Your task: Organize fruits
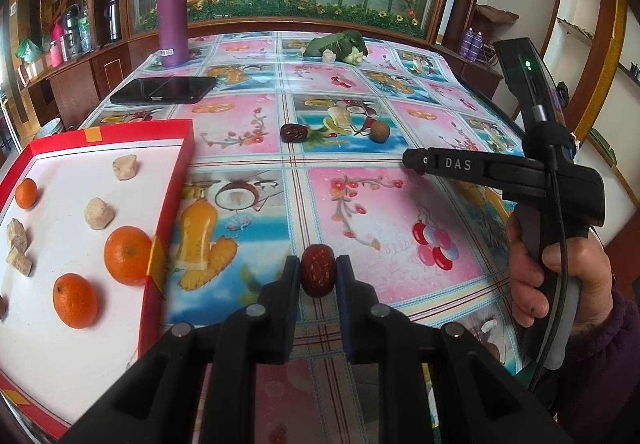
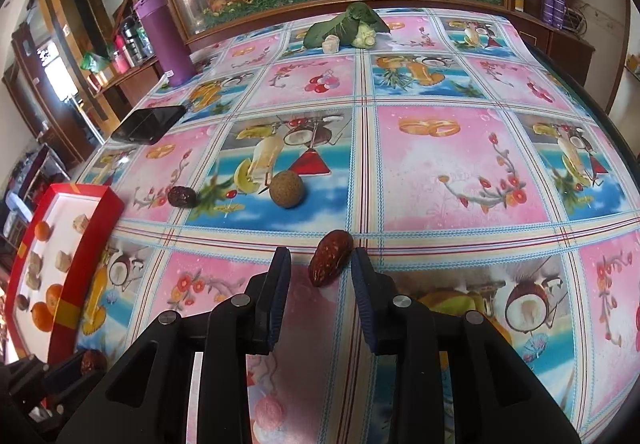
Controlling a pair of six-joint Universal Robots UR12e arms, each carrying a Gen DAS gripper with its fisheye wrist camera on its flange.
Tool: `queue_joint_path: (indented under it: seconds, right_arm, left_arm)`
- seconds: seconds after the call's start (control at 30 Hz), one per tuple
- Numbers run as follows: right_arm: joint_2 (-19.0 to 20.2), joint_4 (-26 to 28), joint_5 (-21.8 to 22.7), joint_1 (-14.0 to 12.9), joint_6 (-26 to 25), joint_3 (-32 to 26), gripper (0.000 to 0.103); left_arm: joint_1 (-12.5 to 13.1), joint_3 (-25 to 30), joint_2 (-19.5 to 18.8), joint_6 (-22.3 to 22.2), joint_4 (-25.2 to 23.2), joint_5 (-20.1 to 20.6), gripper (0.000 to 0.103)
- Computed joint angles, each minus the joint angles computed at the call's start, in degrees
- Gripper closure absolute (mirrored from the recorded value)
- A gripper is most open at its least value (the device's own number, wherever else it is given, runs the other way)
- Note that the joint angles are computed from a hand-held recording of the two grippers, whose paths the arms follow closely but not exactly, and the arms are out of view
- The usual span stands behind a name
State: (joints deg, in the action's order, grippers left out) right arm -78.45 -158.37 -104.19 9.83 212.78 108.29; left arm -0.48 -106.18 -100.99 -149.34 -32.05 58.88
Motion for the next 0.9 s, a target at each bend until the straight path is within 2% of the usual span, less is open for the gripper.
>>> queue_joint_path:
  seconds: [0.07,0.23,0.47,0.6,0.9]
  right_arm:
    - [0.3,0.3,-1.0,0.2,-0.2,-0.4,0.073]
    - [1.3,2.7,-4.4,1.0,-0.9,-1.9,0.083]
    - [0.5,1.7,-3.5,0.4,0.8,-0.8,0.085]
    - [-0.7,-1.0,0.4,-0.6,3.3,1.0,0.086]
    - [-1.4,-8.8,1.9,-0.6,4.9,3.0,0.086]
  left_arm:
    - [0.0,0.0,0.0,0.3,-0.3,0.0,0.083]
    - [-0.1,0.2,-0.2,-0.1,-0.2,0.6,0.083]
    - [-0.3,0.5,-0.4,-0.9,0.1,1.7,0.083]
    - [-0.5,0.7,-0.4,-1.0,-0.2,1.8,0.083]
    - [0.5,0.8,0.7,-1.8,1.4,-1.2,0.083]
